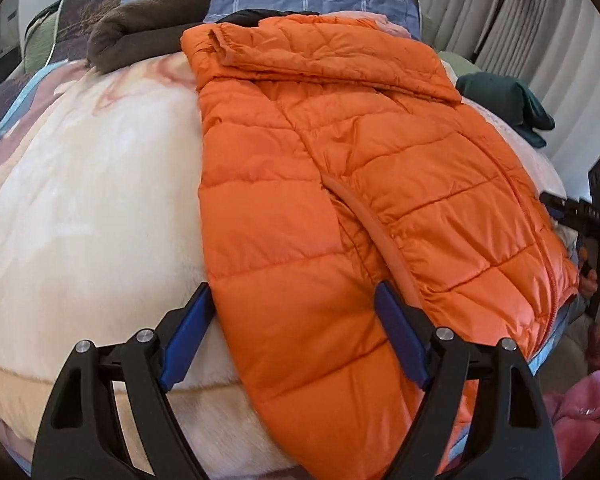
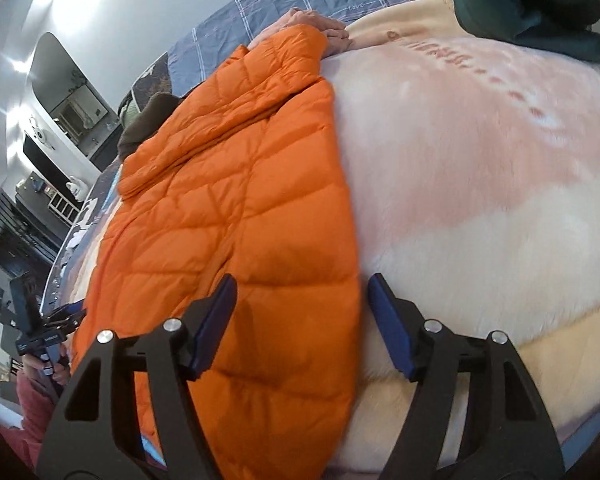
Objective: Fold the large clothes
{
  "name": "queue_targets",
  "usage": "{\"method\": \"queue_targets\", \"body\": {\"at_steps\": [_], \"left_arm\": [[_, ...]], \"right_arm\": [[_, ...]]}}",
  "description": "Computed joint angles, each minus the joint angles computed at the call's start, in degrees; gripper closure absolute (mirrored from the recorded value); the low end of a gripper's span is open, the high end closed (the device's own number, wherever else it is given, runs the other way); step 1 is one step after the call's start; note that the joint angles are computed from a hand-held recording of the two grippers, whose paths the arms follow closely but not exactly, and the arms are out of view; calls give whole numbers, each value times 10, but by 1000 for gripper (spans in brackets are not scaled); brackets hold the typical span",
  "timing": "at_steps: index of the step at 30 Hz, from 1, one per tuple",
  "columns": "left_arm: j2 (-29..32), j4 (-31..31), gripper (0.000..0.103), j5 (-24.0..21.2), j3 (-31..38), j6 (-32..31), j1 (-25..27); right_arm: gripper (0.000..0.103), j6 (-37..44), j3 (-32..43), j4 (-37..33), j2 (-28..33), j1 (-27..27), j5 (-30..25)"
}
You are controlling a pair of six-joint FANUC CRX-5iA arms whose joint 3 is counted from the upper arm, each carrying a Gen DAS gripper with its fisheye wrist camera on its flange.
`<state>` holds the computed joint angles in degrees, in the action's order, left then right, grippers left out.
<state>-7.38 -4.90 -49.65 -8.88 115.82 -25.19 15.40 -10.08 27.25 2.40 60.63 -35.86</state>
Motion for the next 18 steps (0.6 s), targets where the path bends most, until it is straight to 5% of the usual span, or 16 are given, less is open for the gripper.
{"method": "queue_targets", "body": {"at_steps": [13, 16, 18], "left_arm": [[-69, -34, 21, 27, -64, 106, -39], [-57, -51, 23, 16, -47, 124, -47], [-59, -52, 36, 23, -47, 130, -48]], "right_arm": [[38, -49, -70, 2, -63, 41, 37], [53, -46, -71, -10, -66, 37, 60], [58, -25, -68, -32, -68, 36, 73]]}}
